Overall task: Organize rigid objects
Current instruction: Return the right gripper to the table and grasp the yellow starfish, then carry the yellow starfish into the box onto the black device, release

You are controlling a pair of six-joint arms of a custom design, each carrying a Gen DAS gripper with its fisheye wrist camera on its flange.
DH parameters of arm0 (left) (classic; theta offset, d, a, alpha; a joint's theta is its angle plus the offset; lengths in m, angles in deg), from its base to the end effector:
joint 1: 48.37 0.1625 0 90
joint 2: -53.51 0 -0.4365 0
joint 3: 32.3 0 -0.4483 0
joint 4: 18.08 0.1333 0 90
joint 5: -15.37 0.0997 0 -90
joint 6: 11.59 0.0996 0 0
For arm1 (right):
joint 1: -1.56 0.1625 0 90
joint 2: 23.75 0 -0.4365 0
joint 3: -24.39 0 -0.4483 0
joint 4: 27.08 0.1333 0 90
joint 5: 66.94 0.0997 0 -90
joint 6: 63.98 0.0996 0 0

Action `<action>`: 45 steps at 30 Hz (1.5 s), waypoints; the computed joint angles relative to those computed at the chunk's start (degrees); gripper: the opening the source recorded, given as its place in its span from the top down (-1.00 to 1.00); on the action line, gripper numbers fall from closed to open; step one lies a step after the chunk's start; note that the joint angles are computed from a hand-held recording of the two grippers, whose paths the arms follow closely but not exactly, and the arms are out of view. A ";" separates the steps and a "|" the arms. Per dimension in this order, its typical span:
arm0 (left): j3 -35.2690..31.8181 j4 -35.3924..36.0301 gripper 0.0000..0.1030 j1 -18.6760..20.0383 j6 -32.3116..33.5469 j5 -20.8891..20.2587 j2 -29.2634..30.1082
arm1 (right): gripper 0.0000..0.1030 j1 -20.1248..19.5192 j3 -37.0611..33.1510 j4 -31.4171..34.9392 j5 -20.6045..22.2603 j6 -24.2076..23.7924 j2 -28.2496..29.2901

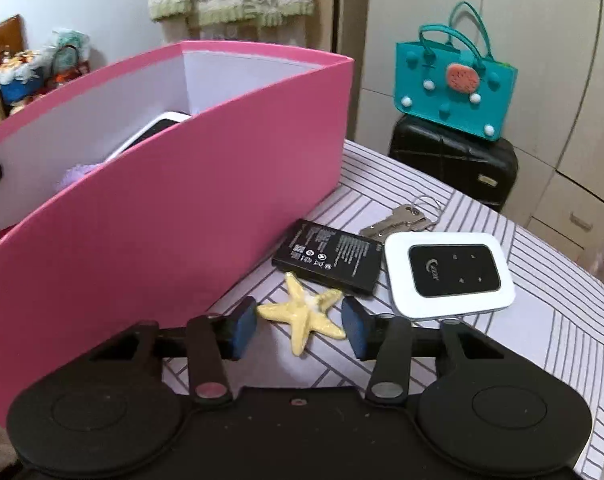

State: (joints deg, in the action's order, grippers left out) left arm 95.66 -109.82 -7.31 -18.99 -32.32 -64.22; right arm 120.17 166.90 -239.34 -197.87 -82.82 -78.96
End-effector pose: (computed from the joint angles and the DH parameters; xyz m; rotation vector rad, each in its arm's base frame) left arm -0.1141 -0.3651 0.3817 0.9191 2.2281 -0.2825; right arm 0.2489 -0.3142 0.0686 0.6963 -2.2744 0.8163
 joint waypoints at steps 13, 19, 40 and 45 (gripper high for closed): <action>0.27 -0.55 0.78 0.14 0.59 -0.28 -0.16 | 0.18 5.29 3.75 2.70 -1.26 8.11 -7.78; 0.49 -1.21 0.78 0.24 0.92 -0.54 -0.47 | 0.18 11.81 0.79 4.99 -1.75 4.97 -11.47; 0.33 -2.67 0.76 1.44 4.41 -1.75 -0.36 | 0.18 6.06 -28.07 43.71 -0.58 -1.40 4.91; 0.14 -3.38 0.76 2.12 6.04 -2.56 -0.71 | 0.17 4.82 -30.59 47.36 -0.93 -0.19 6.48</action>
